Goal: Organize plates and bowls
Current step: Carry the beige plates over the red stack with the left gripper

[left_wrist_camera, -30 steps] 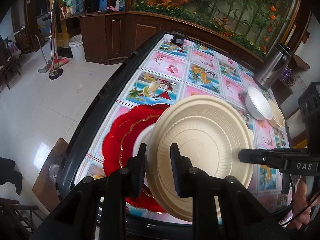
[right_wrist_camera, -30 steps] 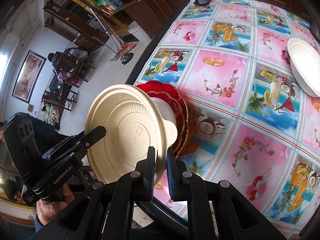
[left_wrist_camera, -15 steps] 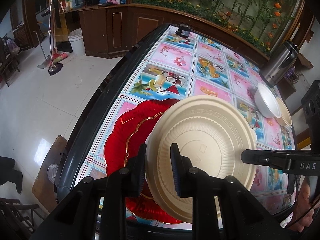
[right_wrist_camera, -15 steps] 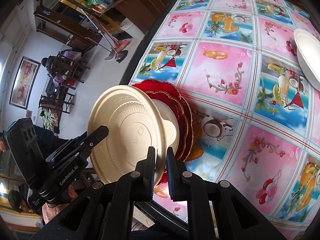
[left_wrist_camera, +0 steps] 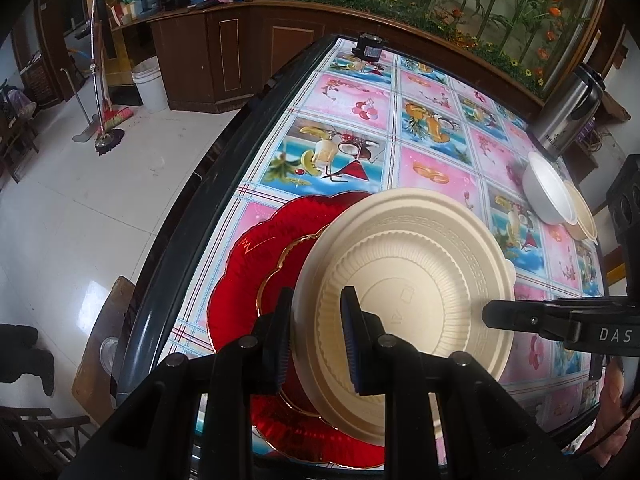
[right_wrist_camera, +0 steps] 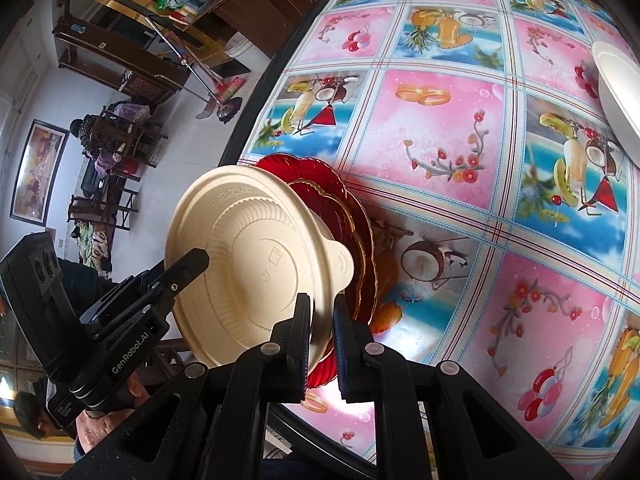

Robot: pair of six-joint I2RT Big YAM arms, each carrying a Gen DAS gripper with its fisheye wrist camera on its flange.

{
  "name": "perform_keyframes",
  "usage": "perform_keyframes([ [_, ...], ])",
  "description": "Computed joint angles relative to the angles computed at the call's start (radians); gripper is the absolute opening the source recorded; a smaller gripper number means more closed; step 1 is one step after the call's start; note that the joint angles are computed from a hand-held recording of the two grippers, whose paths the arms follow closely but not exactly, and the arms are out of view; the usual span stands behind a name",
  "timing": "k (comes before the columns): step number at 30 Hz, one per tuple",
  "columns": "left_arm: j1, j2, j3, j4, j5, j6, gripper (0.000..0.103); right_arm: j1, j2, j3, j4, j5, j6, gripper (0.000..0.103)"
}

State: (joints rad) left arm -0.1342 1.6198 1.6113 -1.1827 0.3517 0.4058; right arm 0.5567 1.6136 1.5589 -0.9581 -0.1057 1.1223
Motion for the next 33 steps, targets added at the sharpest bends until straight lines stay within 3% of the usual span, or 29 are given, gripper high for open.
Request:
perform_keyframes([
  [21,-0.002,0.012,-0.003,0.015,-0.02,-0.002,0.021,-0.005,0.031,0.019,-0.013,-0.025,-0.015,0.014],
  [31,-0.002,0.0,-0.015,0.033,-0.018,-0.009,0.041,-0.005,0.033,0.02,-0.003,-0.04,-0.033,0.015],
  [33,-0.002,-0.002,-0.018,0.036,-0.02,-0.011,0.041,-0.005,0.033,0.019,-0.001,-0.039,-0.036,0.015],
])
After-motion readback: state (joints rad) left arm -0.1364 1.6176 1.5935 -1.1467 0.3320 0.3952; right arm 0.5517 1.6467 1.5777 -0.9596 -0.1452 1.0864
